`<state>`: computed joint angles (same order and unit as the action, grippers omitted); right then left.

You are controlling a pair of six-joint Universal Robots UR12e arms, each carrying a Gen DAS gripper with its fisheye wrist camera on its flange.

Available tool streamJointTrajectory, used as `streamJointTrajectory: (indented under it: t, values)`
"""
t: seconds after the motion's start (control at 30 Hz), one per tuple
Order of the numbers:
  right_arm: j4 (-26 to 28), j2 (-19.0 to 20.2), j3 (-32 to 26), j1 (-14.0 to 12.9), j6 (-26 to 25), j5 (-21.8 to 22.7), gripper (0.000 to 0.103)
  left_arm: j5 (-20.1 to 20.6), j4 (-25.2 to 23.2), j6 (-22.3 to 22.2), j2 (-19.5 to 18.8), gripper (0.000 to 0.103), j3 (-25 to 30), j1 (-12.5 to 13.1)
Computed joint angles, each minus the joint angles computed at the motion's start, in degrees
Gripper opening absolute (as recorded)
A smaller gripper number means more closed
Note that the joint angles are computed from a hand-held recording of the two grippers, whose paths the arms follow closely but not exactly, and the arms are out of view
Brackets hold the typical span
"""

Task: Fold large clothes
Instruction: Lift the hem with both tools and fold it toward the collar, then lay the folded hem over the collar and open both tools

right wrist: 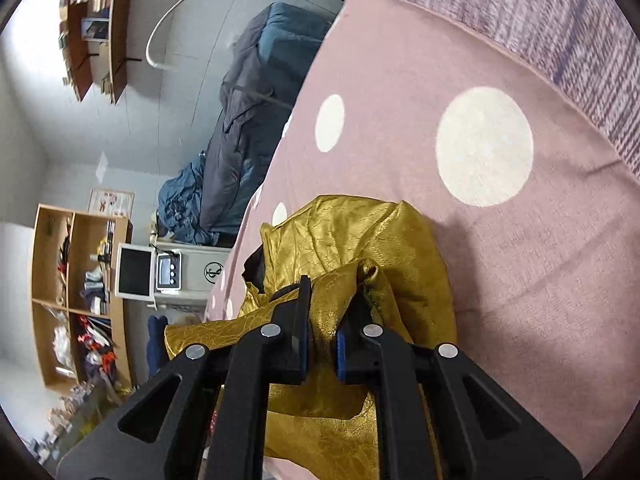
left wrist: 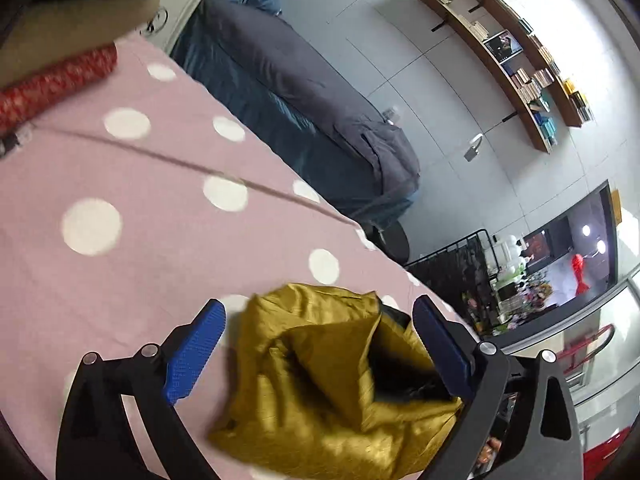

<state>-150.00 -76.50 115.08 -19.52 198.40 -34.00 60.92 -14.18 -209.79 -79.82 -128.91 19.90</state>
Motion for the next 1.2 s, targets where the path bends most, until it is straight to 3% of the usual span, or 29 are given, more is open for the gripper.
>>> streamJointTrajectory:
  t: [0.1,0.17,0.2,0.23,0.3,0.37,0.4,0.57,0.63,0.67,0.7,0.73,0.8,0.83,0.93,1.03,1.13,1.2]
  values:
    - [-0.22,0.61,-0.14,-0.04,2.59,1.25,0.016,5.59,-5.64,7.14,2.50,0.094,-0.16,-1.32]
    - [-2.72,1.28,0.38,-0.67,7.01,4.36,0.035,8.98,-7.11,10.63,2.86,0.094,-0.72,-3.24]
    - [-5.54,1.53,0.78,-0.87,10.08,5.47,0.057,9.59,-7.02,11.66,2.83,0.094,-1.23,-3.96]
    - [-9.78,1.66,1.37,-1.01,14.01,5.93,0.070,9.71,-6.56,12.26,2.55,0.094,-1.89,-4.69]
    - [-14.42,1.04,2.15,-1.26,17.80,5.62,0.073,9.82,-6.07,12.34,1.42,0.094,-2.53,-5.79]
    - [-14.78,-0.48,2.54,-1.37,15.20,4.54,0.073,10.52,-5.22,12.80,-0.02,0.094,-2.95,-6.93]
    - [-13.75,-1.94,2.74,-1.18,12.00,1.98,0.074,11.16,-4.50,13.22,-0.85,0.094,-2.87,-7.61]
    - [-3.28,-7.67,2.69,2.72,-10.31,-17.56,0.077,13.28,-0.85,16.27,-5.48,0.094,-0.99,-10.97]
    - [-1.46,-7.85,2.94,3.91,-14.06,-19.99,0.077,14.53,-1.21,17.95,-6.81,0.092,0.25,-12.35]
    - [-1.75,-7.96,3.30,4.69,-15.03,-21.89,0.076,15.47,-1.61,18.76,-7.32,0.085,0.82,-13.07]
    - [-2.94,-8.04,4.00,5.14,-15.60,-23.38,0.065,15.83,-2.06,20.10,-7.81,0.064,1.34,-13.72]
    - [-3.40,-8.05,4.32,5.68,-16.14,-24.19,0.037,16.54,-3.14,21.18,-8.12,0.053,1.92,-14.31]
    - [-4.34,-7.81,4.60,6.01,-16.54,-23.90,0.017,21.14,-5.01,23.34,-8.84,0.018,3.32,-16.22]
    - [-6.44,-7.90,4.93,6.23,-16.22,-24.01,0.013,21.78,-4.75,23.94,-8.96,0.013,3.52,-16.52]
    - [-11.51,-7.99,4.71,6.99,-14.23,-27.13,0.010,23.17,-1.87,22.63,-8.99,0.010,3.81,-16.25]
    - [-12.72,-7.62,3.23,6.84,-11.59,-29.16,0.009,25.51,-0.96,19.62,-9.90,0.009,4.90,-15.61]
    - [-12.15,-6.01,1.24,7.26,-10.37,-29.69,0.009,26.12,-3.80,18.41,-12.13,0.009,7.07,-15.28]
    - [-10.98,-4.66,-0.50,9.20,-11.77,-34.23,0.009,27.40,-5.82,17.65,-13.85,0.009,8.32,-15.47]
